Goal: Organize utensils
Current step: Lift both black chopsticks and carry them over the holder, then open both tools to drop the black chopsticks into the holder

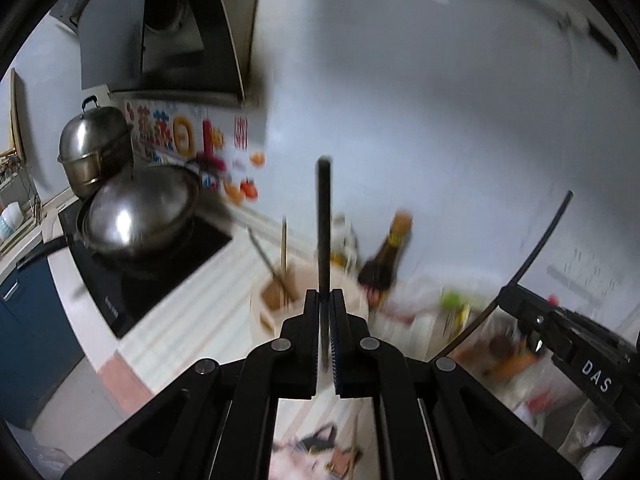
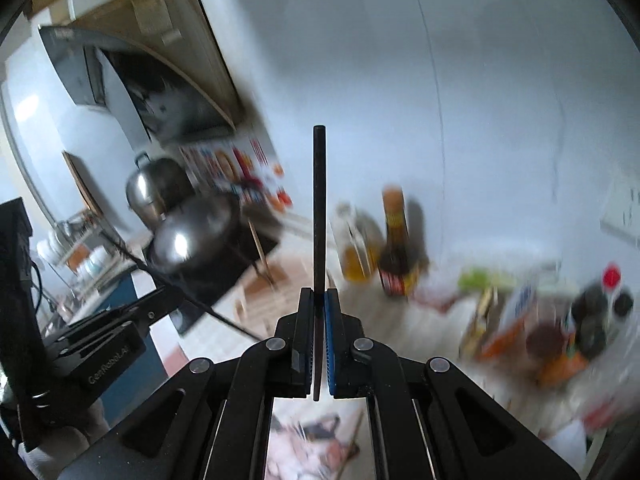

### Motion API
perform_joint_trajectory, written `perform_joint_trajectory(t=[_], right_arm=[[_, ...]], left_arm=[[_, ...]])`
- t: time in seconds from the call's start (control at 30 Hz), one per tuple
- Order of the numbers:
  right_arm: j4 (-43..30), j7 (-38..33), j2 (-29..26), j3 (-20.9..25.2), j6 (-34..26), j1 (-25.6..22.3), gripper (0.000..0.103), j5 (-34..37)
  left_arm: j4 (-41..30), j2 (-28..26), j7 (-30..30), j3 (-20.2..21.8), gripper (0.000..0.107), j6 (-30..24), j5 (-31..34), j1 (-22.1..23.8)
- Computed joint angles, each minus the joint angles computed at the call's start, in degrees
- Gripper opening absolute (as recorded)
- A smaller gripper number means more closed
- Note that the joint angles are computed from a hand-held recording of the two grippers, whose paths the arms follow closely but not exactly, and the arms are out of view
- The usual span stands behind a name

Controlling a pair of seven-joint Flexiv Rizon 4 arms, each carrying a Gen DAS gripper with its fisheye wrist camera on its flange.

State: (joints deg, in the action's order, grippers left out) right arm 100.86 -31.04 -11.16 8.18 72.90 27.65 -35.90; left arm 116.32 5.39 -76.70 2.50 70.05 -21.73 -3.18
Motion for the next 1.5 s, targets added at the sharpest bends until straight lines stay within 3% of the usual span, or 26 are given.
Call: perform_joint_trajectory(t=[0.37,0.6,0.87,1.0,1.1,1.2,1.27,1.3,1.4,1.47,1.5], right_arm=[[-21.3,-8.2,-12.6,-1.8,-5.6,2.7,0.005,5.0],[-34.9,-17.1,-22.5,-1.4,-12.2,4.0,0.005,12.2],[-41.5,-23.8,-27.9,-1.2,-18.0,4.4,0.005,18.4],[-44.0,-26.8,-29.5,-0.5,-21.4,4.3,0.005,20.9],[-45.8,-28.6,-30.1,0.7,-24.5,3.8,0.006,23.8],[-45.8,-28.5,-29.4,0.6,-25.8,3.6,0.013,26.0],[-43.5,-27.0,-27.6,-0.1,-24.7,3.5,0.037,26.5],[-41.9,-26.4,-26.4,-0.3,-23.7,3.5,0.041,26.6],[-36.4,-23.0,-22.7,-1.6,-21.7,3.7,0.055,25.3],[-32.4,-20.4,-20.2,-2.2,-21.3,3.8,0.063,23.8],[-29.9,-19.0,-18.7,-2.4,-20.4,3.7,0.064,23.1]], left_arm=[[-14.6,-10.2,-2.2,-0.7,0.002,-2.0,1.1,3.9],[-18.3,-14.6,-2.7,-1.3,0.002,-4.6,2.3,4.9],[-21.9,-19.5,-1.0,-2.9,0.002,-11.3,-1.5,6.4],[-21.6,-20.2,1.9,-4.2,0.003,-14.6,-5.8,7.4],[-22.4,-20.2,0.6,-3.7,0.005,-17.9,-6.6,7.4],[-23.0,-19.4,-2.6,-2.5,0.017,-20.0,-5.0,7.0],[-22.6,-18.4,-3.4,-1.8,0.047,-18.7,-3.0,6.7],[-21.7,-17.4,-4.0,-1.3,0.070,-17.0,-1.9,6.3],[-18.9,-14.8,-4.9,-0.5,0.076,-12.8,0.7,5.8],[-17.6,-13.3,-6.1,0.2,0.086,-12.8,3.1,5.6],[-16.4,-12.3,-6.5,0.4,0.098,-11.9,3.9,5.5]])
